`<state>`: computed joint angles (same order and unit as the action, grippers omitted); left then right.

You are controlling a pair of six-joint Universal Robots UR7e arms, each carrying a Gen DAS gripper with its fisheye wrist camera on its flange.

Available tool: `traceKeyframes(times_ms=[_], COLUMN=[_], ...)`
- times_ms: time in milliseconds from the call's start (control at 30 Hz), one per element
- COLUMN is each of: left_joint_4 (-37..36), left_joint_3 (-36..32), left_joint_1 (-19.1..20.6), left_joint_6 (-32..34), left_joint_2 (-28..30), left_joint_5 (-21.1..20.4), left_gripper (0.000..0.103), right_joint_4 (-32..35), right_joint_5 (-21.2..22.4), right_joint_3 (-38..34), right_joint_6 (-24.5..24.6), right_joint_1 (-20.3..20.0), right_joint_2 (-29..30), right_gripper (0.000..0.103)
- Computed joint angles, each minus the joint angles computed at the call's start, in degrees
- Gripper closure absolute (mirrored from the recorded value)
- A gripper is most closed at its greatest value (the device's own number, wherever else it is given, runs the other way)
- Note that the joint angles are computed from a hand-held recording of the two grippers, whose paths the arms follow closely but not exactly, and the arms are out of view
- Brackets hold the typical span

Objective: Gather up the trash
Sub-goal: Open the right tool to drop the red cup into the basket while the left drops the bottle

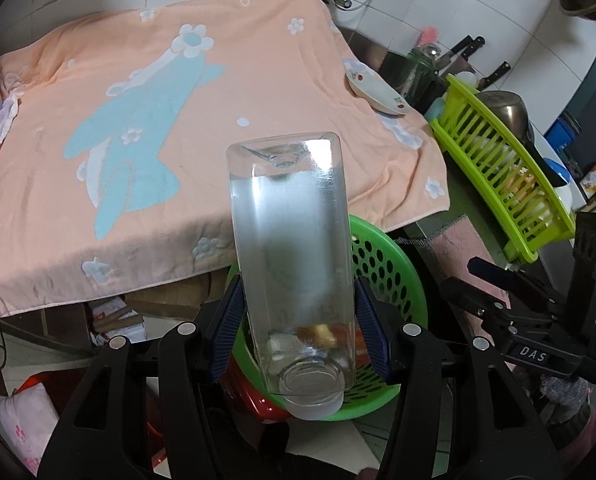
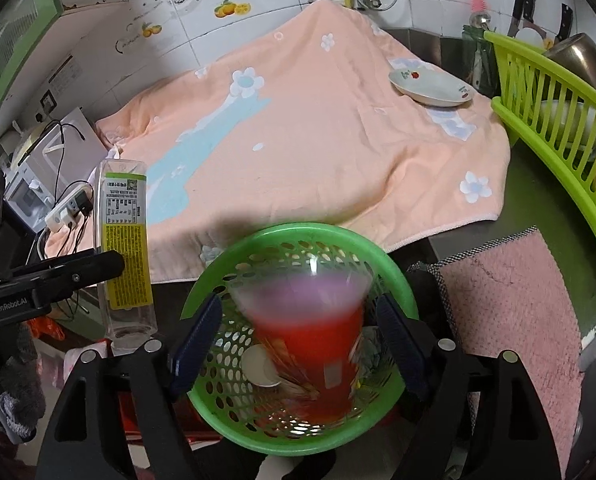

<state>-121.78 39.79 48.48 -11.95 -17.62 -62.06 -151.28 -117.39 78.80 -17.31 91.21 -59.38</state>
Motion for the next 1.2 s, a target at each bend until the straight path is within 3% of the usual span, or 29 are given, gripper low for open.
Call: traceKeyframes(times_ms=[700, 967, 1200], left_joint_4=[5.1, 10.1, 11.0], left_joint_3=[-4.7, -11.0, -11.9], left_joint_1=[0.1, 0.0, 0.0], left_joint_6=[0.0, 0.8, 1.3], left_joint_2=[2.9, 7.1, 8.1], left_joint_5=[-2.2, -5.0, -7.4], left_gripper=[0.049, 0.048, 0.044], right_joint_4=[-3.4, -4.8, -5.8], right_joint_5=[0.2, -0.1, -0.7], right_joint_3=[2.3, 3.7, 5.0], right_joint_6=[1.3, 2.1, 2.9], right_joint_1=[-0.1, -0.4, -0.8], right_joint_2=[-2.7, -4.0, -5.1], right_gripper=[0.026, 0.025, 0.025])
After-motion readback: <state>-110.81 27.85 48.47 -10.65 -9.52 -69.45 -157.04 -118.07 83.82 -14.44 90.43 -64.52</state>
